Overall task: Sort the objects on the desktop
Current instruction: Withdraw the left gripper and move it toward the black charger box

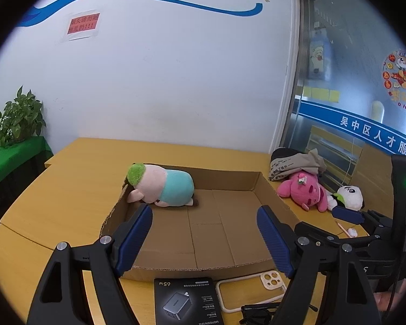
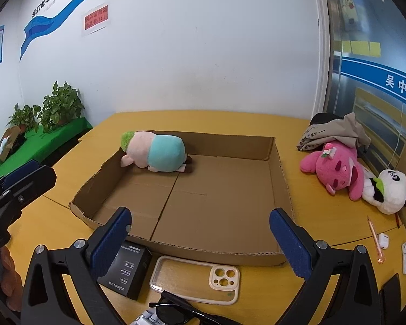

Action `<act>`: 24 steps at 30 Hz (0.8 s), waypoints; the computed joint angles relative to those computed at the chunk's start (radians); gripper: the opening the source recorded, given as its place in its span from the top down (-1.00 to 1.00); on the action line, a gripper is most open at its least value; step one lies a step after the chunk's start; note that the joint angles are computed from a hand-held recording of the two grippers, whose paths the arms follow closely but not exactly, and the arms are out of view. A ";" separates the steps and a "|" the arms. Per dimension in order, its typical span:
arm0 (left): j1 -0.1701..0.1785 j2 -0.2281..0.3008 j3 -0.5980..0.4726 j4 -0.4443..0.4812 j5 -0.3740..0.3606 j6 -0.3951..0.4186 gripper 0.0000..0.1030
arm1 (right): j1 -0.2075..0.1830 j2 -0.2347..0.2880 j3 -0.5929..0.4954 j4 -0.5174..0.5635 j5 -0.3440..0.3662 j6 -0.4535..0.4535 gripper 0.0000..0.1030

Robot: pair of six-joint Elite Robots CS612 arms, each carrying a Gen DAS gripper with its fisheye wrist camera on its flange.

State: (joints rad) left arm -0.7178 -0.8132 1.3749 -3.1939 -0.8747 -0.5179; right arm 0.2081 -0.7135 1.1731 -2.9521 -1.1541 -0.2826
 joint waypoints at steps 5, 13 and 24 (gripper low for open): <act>-0.003 0.001 0.001 -0.001 0.023 -0.002 -0.55 | -0.001 -0.004 0.006 -0.001 0.012 -0.016 -1.00; 0.002 -0.004 0.004 0.042 0.002 -0.027 -0.55 | -0.010 -0.002 0.013 -0.014 0.067 -0.030 -1.00; 0.003 -0.012 0.011 0.084 -0.021 -0.007 0.32 | -0.008 0.005 0.011 -0.033 0.042 -0.037 0.48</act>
State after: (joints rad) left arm -0.7144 -0.8253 1.3863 -3.1103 -0.8953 -0.5248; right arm 0.1998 -0.7089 1.1842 -2.9850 -1.1124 -0.3199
